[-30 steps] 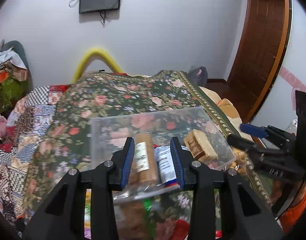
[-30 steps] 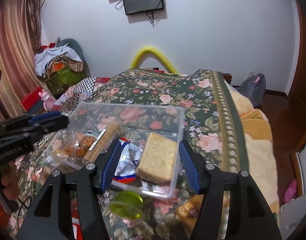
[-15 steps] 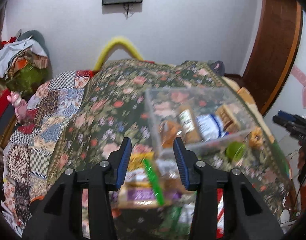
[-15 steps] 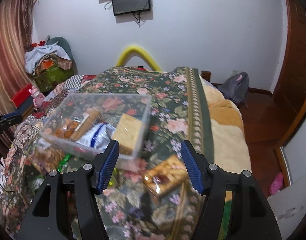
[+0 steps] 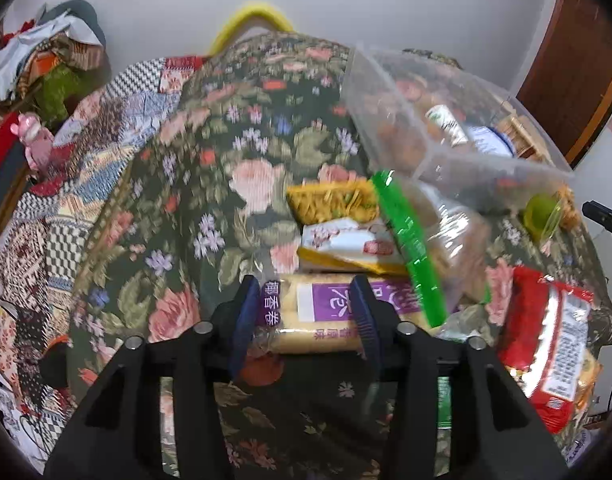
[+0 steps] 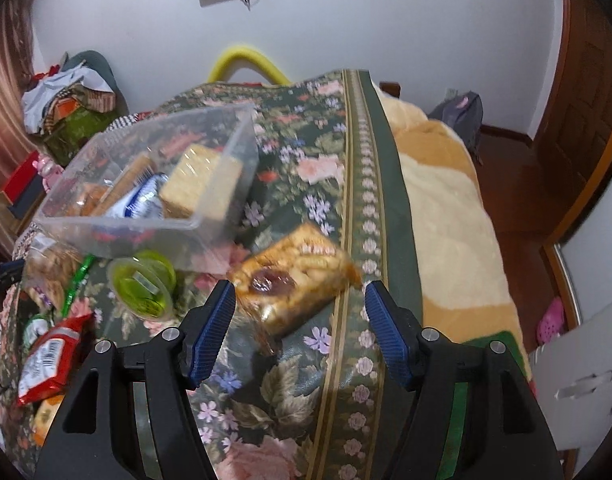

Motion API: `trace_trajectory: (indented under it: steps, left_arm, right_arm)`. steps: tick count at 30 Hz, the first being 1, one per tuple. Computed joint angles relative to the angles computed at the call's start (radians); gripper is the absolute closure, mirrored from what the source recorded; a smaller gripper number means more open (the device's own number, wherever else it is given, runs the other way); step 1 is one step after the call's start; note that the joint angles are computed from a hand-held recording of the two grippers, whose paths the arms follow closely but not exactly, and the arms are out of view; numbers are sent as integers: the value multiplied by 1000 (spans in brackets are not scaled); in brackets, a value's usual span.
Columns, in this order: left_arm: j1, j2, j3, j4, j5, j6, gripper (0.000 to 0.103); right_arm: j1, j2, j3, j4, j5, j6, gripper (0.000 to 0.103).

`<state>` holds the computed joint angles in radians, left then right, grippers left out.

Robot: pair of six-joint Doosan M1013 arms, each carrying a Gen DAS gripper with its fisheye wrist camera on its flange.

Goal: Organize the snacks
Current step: 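Grasp the green-zip bag with left tool while right tool grasps jam biscuit pack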

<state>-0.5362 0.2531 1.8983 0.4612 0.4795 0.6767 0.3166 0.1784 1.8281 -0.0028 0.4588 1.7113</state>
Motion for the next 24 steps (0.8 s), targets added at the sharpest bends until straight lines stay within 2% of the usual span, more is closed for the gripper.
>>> trace_trajectory:
  steps: [2, 6, 13, 18, 21, 24]
  left_arm:
    - [4, 1, 5, -7, -30, -1, 47]
    - [3, 15, -15, -19, -29, 46, 46]
    - [7, 33, -31, -72, -57, 119, 42]
    - [4, 18, -11, -144, -85, 183, 41]
    - [-13, 0, 1, -71, -60, 118, 42]
    - [-17, -23, 13, -45, -69, 78, 42]
  right_arm:
    - [-3, 8, -4, 10, 10, 1, 39]
    - [-12, 24, -13, 75, 24, -40, 38]
    - [-17, 53, -38, 118, 38, -41, 24]
    - [-15, 77, -64, 157, 50, -63, 21]
    - [-5, 92, -80, 121, 63, -28, 21]
    - [5, 94, -76, 66, 62, -8, 24]
